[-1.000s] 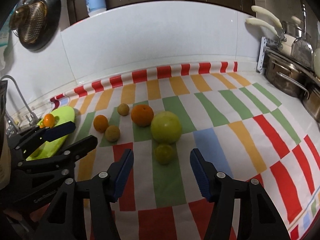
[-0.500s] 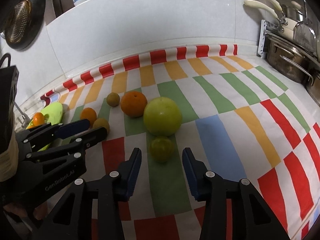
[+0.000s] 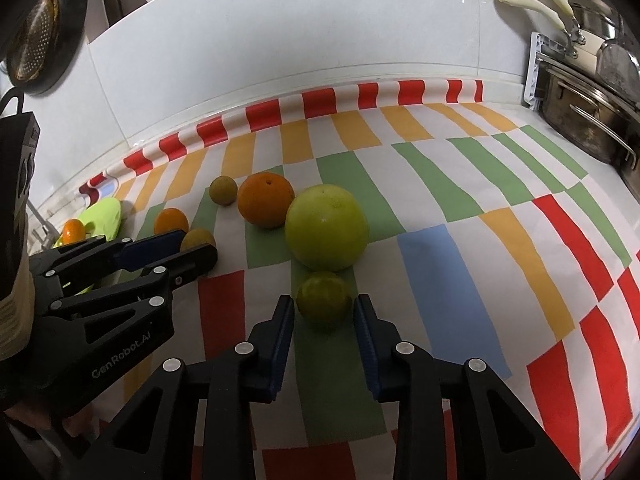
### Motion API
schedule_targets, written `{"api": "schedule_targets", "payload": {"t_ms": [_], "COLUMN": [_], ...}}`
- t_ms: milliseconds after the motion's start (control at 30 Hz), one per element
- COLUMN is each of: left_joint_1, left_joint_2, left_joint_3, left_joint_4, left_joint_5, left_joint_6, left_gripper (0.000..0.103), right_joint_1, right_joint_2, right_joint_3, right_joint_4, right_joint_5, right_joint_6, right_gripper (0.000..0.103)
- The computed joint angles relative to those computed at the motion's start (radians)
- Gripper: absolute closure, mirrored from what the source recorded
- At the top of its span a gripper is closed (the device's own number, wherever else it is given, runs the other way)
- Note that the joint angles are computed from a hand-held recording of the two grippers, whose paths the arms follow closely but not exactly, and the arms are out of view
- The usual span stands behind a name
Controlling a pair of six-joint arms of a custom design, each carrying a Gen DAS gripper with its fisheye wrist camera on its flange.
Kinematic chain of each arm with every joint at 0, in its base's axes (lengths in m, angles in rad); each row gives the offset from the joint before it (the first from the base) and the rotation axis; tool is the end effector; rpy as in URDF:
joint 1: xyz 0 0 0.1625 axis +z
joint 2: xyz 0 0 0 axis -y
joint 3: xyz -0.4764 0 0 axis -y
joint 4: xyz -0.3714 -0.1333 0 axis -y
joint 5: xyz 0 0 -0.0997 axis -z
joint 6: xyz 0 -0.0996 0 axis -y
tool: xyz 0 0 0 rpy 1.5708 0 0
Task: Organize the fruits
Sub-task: 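Grasp a small tan fruit with the left gripper while the right gripper grasps a green lime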
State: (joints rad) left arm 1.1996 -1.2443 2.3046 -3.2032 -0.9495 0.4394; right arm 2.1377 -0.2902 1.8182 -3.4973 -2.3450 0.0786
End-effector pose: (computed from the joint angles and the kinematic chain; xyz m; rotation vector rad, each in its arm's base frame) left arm 0.0107 -0.4999 0.2756 0.7448 2.3160 -0.6854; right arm 0.3716 -0.4651 -0.0992 0.3914 -2.3945 0.7758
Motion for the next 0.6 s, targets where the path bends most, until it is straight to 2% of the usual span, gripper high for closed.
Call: {"api": "schedule_targets", "payload": {"t_ms": [67,300,600], "left_joint_1": [0.000,-0.013,-0.057], "left_joint_2": [0.000,-0.015,-0.087], "left_joint_3": [0.000,0.015,0.064], "left_joint_4": [-0.001,-0.013,-0.013], "left_joint_5": [0.001,0.003,0.022], "left_joint_6": [-0.001,-0.004,-0.042], "left_gripper": [0.075,0.075,0.075], "right_joint_1": [-0.002,0.004,0.034], "right_joint_2": [0.000,0.003,-0.013], "right_joint_3": [-0.002,-0.003,0.017], "right_joint_4": [0.002,-0.010,-0.060], "right_joint_5": [0.002,-0.001,0.021], "right_joint_6": [-0.001,-0.018,-0.061], "right_gripper": [0.074,0.075,0.075]}}
